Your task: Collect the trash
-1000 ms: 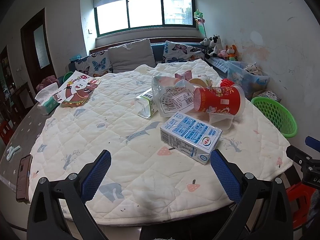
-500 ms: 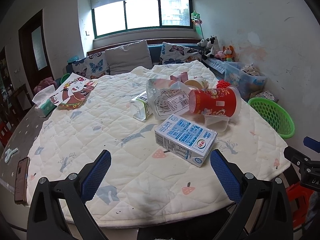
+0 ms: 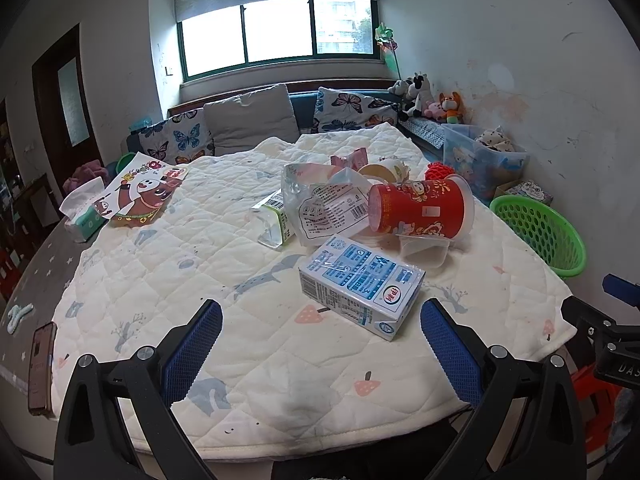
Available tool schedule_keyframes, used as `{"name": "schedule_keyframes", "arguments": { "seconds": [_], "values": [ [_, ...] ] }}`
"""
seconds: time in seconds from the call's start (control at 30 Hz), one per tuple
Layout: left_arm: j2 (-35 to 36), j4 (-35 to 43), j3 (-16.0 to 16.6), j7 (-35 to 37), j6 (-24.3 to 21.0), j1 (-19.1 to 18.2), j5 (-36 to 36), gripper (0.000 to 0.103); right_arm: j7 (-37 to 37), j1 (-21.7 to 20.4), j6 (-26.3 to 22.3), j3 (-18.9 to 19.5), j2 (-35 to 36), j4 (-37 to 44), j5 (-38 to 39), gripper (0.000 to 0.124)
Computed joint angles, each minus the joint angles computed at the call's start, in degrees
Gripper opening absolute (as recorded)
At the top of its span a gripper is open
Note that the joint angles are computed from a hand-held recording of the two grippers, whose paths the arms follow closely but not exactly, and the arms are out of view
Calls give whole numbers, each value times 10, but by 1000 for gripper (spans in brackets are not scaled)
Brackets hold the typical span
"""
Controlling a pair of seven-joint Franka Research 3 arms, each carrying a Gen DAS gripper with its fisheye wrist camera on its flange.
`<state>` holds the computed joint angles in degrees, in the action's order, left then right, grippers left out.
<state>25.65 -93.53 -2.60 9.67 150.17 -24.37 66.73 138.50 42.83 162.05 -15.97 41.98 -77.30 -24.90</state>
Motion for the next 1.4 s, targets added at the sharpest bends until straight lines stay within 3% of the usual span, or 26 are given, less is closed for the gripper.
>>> {"name": "schedule_keyframes", "arguments": {
  "seconds": [0.87, 1.4],
  "values": [
    [9, 16, 4, 12, 0, -5, -3, 96, -3, 0, 2, -2, 3, 3, 4, 99],
    [28, 45, 10, 45, -3, -2, -29, 96, -36, -18, -17, 12, 33, 57, 21, 99]
  ]
}}
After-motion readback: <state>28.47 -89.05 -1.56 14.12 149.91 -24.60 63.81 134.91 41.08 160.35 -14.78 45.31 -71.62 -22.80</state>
